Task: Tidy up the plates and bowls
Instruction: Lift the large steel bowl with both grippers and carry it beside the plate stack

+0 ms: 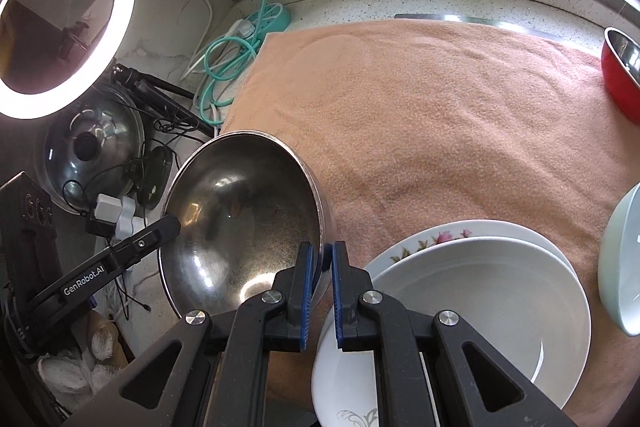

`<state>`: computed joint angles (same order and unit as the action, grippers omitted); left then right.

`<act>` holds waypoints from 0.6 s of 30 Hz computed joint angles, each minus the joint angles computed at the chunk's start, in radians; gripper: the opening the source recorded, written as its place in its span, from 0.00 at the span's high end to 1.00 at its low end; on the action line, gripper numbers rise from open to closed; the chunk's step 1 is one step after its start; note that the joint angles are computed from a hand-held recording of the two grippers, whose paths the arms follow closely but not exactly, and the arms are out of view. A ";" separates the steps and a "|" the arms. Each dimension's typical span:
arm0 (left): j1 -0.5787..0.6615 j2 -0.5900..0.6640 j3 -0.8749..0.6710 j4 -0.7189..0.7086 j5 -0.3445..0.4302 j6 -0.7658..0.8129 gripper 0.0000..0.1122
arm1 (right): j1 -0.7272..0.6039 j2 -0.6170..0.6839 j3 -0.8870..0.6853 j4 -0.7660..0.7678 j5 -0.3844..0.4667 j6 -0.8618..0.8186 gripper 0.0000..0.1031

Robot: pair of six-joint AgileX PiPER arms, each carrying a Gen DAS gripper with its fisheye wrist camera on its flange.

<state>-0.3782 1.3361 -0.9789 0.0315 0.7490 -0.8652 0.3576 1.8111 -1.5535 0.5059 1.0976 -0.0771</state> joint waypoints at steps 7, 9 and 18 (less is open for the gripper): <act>0.007 -0.033 0.040 0.003 0.009 -0.025 0.94 | 0.025 -0.001 0.016 0.006 0.008 -0.015 0.91; 0.010 -0.036 0.048 0.003 0.010 -0.027 0.94 | 0.032 -0.003 0.025 0.009 0.008 -0.021 0.91; 0.018 -0.029 0.066 0.007 0.008 -0.041 0.93 | 0.033 -0.010 0.045 0.038 0.017 -0.056 0.90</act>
<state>-0.3605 1.3067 -0.9131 0.0389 0.7575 -0.9057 0.3908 1.8010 -1.5086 0.5435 1.1150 -0.1330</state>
